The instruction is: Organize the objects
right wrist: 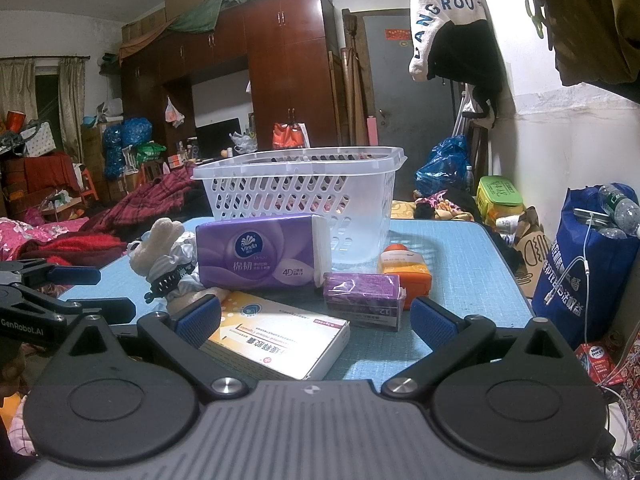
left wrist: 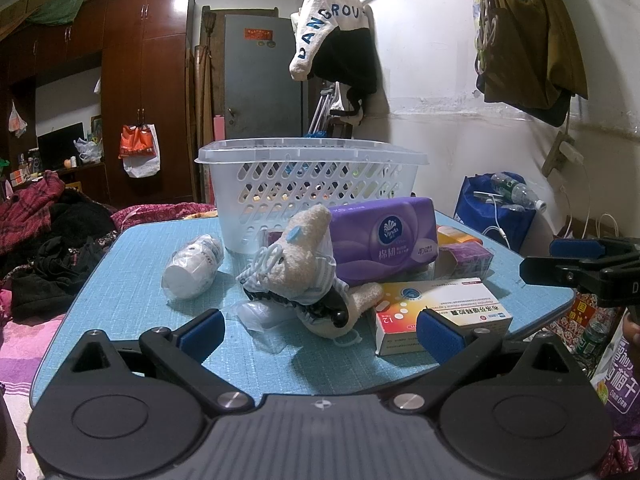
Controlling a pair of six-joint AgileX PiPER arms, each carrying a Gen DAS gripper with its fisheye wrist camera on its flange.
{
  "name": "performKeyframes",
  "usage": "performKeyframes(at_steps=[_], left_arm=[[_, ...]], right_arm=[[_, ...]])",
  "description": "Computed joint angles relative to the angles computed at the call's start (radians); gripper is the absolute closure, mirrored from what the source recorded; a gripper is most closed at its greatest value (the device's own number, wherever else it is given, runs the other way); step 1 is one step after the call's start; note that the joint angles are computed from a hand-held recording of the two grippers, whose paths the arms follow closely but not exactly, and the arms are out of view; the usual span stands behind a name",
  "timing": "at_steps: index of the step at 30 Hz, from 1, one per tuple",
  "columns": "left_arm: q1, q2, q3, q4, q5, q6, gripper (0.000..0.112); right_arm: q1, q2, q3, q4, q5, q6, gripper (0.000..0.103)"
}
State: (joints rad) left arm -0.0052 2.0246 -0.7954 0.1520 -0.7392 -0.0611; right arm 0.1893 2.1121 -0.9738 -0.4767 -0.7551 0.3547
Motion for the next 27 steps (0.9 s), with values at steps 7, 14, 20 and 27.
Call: performKeyframes(at_steps=[7, 14, 20, 27], left_arm=[[0.000, 0.000, 0.000, 0.000, 0.000, 0.000, 0.010], [0.001, 0.000, 0.000, 0.002, 0.001, -0.001, 0.010], [0.003, 0.004, 0.002, 0.005, -0.005, 0.000, 0.010], [0.069, 0.007, 0.032, 0.227, -0.160, -0.171, 0.009]], right_arm=[[-0.001, 0.000, 0.000, -0.002, 0.001, 0.002, 0.000], [0.000, 0.000, -0.001, -0.001, 0.001, 0.000, 0.000], [0.000, 0.000, -0.001, -0.002, 0.001, 0.000, 0.000], [-0.003, 0.002, -0.003, -0.011, -0.004, 0.006, 0.000]])
